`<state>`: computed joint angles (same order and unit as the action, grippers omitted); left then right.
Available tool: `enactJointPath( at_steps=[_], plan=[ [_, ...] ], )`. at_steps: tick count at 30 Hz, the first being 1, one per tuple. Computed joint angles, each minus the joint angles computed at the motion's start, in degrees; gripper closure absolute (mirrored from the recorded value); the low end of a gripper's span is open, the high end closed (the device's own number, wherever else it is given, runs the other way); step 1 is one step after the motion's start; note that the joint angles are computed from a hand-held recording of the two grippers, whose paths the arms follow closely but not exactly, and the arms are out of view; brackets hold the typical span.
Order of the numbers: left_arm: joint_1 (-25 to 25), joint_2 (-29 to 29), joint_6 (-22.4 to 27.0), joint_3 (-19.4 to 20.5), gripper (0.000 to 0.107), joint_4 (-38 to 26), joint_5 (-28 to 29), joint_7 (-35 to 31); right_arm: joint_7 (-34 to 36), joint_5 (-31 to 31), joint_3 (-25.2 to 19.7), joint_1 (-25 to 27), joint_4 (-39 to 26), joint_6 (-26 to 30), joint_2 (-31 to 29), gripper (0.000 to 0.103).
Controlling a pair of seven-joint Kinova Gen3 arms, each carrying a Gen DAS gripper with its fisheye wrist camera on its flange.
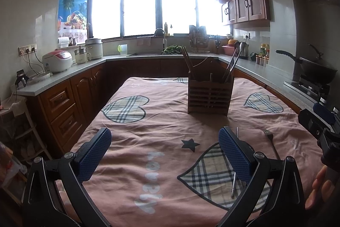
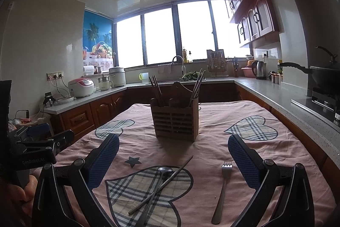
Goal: Organize utensils
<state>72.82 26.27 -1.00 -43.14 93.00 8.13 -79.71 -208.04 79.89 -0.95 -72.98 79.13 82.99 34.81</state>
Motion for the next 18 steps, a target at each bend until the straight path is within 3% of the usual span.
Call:
enactJointPath(
  at_steps=[18],
  plan=[
    [-0.58,0.05,0.02,0.62,0.004,-0.23,-0.10,-0.12,-0.20,0.11,-0.09,0.08,0.22,-0.10,-0.02,0.000]
  ],
)
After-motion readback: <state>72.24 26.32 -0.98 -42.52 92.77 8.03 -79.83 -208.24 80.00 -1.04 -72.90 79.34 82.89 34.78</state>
